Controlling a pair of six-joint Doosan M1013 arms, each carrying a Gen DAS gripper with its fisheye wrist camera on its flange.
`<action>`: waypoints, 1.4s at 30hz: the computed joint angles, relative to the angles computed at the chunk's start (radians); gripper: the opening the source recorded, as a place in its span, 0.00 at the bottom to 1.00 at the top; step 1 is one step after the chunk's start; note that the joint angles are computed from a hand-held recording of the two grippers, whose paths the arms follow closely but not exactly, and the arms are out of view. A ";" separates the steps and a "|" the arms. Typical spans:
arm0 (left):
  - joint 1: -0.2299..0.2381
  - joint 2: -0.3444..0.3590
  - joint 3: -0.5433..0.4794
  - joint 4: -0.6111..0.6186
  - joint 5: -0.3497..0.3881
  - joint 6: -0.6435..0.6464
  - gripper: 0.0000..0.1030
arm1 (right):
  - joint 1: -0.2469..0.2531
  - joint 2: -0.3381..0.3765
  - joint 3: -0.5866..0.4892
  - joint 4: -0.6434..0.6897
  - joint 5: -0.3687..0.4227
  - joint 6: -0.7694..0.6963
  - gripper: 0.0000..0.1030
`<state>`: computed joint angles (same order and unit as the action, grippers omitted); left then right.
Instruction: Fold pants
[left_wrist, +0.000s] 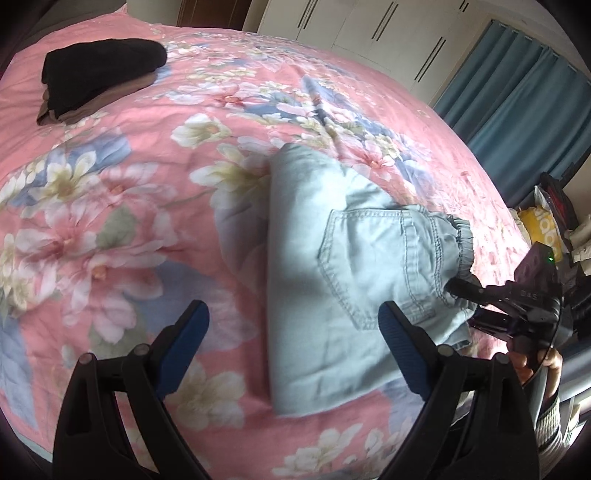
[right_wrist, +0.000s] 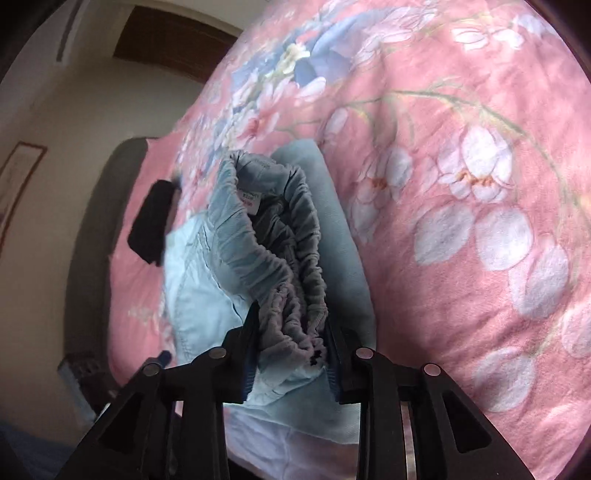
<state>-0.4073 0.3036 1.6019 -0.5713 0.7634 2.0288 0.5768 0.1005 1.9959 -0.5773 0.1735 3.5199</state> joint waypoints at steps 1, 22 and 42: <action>-0.003 0.002 -0.005 -0.002 -0.002 0.003 0.90 | 0.004 -0.006 -0.001 -0.034 0.015 0.031 0.36; -0.043 0.222 -0.275 0.088 0.112 -0.174 0.06 | 0.114 0.088 -0.181 -0.078 0.405 -0.407 0.16; -0.039 0.033 -0.021 0.060 0.032 0.006 0.22 | 0.032 0.115 -0.260 -0.002 0.471 -0.534 0.16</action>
